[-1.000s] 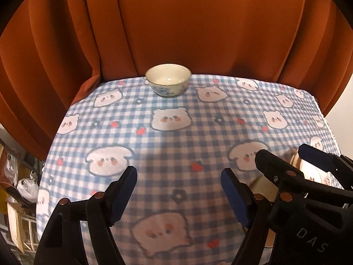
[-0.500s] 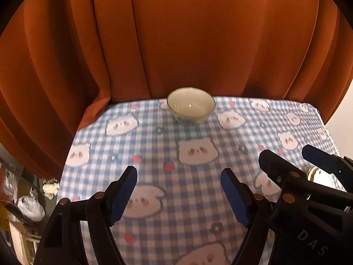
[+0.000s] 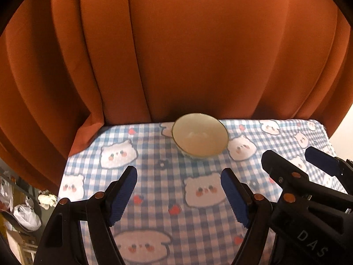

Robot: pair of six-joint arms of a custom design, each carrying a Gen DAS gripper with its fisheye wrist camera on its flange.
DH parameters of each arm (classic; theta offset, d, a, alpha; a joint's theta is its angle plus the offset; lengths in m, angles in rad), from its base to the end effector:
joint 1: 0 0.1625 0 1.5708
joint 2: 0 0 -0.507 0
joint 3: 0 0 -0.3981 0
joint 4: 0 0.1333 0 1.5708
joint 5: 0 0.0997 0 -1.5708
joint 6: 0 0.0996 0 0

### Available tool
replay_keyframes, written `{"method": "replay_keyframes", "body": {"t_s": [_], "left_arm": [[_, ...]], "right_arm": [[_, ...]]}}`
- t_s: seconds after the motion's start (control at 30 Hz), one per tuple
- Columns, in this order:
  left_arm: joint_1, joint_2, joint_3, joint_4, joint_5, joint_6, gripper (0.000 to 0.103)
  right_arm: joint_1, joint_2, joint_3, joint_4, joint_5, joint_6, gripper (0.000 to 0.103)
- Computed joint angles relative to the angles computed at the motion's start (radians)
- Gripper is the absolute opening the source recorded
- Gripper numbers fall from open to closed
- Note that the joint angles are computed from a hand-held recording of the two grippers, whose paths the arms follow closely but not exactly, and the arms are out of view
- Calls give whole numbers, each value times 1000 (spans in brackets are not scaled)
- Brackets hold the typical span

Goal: Organize plates and bowls

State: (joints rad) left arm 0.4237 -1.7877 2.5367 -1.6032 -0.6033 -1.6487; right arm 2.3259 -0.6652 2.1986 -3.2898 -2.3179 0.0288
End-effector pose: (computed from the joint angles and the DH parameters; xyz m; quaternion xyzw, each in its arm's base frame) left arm -0.1125 -0.2869 0.2785 -0.0478 0.8436 -0.3757 0.3807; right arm 0.4078 -0.3375 0.0242 0.2977 -0.8786 0.2185 0.3028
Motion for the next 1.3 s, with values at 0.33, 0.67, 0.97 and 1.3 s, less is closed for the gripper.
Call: {"method": "replay_keyframes", "body": {"t_s": [0.33,0.67,0.97,1.3], "left_arm": [[271,130,-3,-376,110,329,80],[453,316,34,-861,158,655,71],[558,440,6,-1073,139,810,47],[611,500,-20,-1195,110,887,21]], "right_arm": [[-97,117,-138,0,23,-71,77],[-179,217,-234,-10,30,-126,77],[-230,272,-294,60,61,-89,48],[-257,309,-345,73,75,-106,24]]}}
